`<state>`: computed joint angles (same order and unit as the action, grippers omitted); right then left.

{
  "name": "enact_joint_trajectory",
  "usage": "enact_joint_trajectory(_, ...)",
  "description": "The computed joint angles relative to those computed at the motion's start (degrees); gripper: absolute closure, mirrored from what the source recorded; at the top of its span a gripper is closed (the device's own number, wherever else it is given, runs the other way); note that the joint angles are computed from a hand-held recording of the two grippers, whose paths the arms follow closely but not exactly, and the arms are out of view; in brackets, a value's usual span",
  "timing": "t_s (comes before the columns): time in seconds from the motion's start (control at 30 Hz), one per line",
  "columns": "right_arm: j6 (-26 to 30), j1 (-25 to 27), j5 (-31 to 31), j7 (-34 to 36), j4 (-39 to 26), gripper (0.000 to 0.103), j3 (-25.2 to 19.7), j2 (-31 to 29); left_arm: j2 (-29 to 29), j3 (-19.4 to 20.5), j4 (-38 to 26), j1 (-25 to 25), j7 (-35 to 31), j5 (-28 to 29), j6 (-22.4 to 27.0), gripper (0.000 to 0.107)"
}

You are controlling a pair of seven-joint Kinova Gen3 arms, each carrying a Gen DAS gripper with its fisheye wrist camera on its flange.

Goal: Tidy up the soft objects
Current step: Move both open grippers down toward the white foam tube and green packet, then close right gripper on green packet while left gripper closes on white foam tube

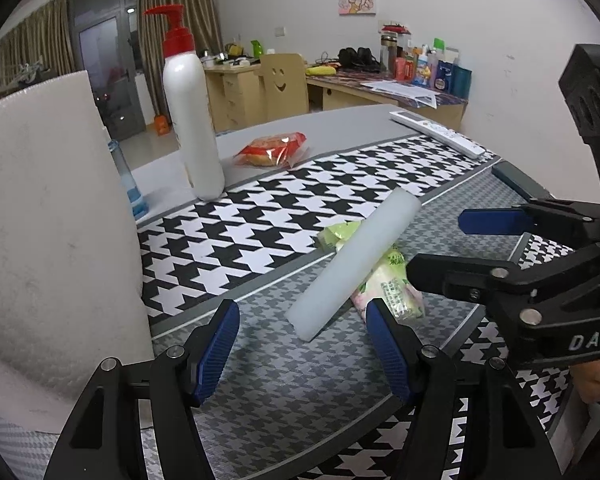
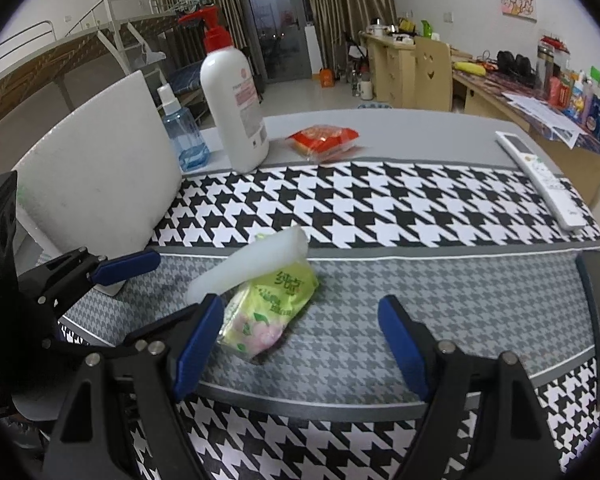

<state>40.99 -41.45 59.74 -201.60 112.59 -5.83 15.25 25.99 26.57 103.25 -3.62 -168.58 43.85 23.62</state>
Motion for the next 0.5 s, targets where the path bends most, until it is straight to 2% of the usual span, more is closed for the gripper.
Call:
enact_joint_trajectory(0.13, -2.03, 1.22, -1.95, 2.65, -0.86, 0.025, 0.29, 0.68, 0.29, -1.19, -0.64, 0.71, 1.27, -1.06, 1.03, 0.04)
enact_joint_trajectory(0.5, -8.52, 1.89, -5.3, 7.89, -1.26, 0.032, 2.87, 1.78, 0.32, -0.91, -0.55, 0.33, 1.03, -0.95, 0.94, 0.04)
